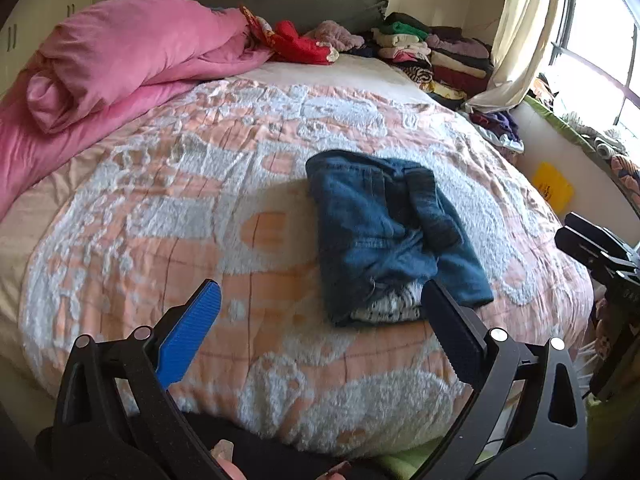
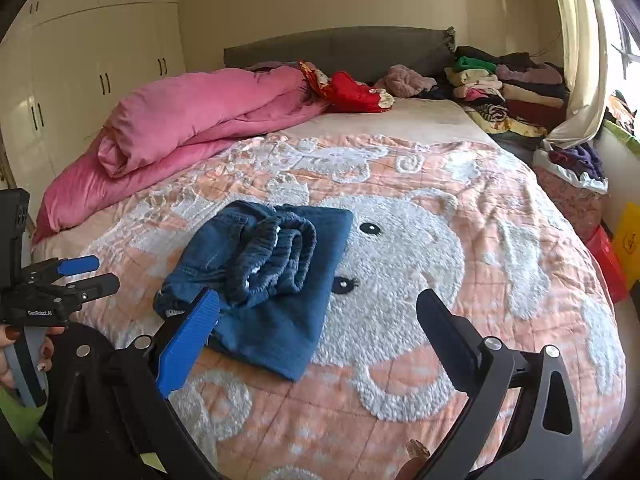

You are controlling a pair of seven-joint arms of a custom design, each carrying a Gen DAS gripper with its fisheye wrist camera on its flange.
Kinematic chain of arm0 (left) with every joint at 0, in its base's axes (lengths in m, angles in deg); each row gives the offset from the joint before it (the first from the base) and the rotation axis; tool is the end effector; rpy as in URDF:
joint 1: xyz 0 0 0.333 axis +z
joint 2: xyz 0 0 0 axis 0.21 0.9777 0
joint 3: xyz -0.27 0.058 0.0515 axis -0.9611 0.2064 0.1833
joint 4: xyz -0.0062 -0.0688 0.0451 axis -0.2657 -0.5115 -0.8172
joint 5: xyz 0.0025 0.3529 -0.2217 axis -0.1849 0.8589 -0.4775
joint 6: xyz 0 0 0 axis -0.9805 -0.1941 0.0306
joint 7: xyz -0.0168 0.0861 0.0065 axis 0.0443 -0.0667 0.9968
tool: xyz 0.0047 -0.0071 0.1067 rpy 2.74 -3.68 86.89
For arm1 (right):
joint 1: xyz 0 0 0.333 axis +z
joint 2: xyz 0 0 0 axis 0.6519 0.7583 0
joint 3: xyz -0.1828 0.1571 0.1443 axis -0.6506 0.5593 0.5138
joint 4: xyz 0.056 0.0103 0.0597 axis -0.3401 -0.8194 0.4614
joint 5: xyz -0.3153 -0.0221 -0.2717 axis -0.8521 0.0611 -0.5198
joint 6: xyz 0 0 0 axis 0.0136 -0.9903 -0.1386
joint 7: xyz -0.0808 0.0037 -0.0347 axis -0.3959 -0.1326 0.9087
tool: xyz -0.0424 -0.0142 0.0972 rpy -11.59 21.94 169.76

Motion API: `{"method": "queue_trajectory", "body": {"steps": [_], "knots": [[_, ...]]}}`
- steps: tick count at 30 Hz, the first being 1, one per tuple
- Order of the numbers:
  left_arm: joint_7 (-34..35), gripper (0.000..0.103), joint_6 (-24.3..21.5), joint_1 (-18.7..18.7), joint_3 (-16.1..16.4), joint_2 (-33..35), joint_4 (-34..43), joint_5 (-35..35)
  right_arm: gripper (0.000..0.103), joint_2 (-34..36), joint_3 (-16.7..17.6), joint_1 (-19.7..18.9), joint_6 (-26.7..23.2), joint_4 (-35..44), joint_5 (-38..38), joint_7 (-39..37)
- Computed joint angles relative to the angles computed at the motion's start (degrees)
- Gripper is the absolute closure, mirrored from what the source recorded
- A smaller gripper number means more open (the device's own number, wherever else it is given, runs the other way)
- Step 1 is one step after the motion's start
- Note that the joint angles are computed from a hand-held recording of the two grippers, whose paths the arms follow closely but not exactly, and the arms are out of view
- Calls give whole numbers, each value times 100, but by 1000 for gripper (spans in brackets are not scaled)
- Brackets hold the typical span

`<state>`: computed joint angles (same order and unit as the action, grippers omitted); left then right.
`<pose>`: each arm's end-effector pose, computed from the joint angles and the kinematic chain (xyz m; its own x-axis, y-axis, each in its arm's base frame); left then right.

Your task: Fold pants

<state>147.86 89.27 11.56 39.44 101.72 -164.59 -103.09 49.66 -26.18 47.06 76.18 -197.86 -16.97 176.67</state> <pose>0.6995 -0.1812 0.4502 -0.6273 -0.7638 0.1520 -0.6163 0.3675 -0.6964 0.5420 0.1603 0.4678 -0.2686 -0.9586 -0.0944 -0.5504 0.2332 -0.8016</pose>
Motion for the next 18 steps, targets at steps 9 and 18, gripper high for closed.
{"method": "queue_trajectory", "body": {"steps": [9,18], "knots": [[100,9,-152,38,69,-296,-508,-23,5,-272,231,124,-447,-365,-33,443],[212,9,-182,1,137,-445,-724,-133,5,-289,243,261,-658,-554,284,320]]}}
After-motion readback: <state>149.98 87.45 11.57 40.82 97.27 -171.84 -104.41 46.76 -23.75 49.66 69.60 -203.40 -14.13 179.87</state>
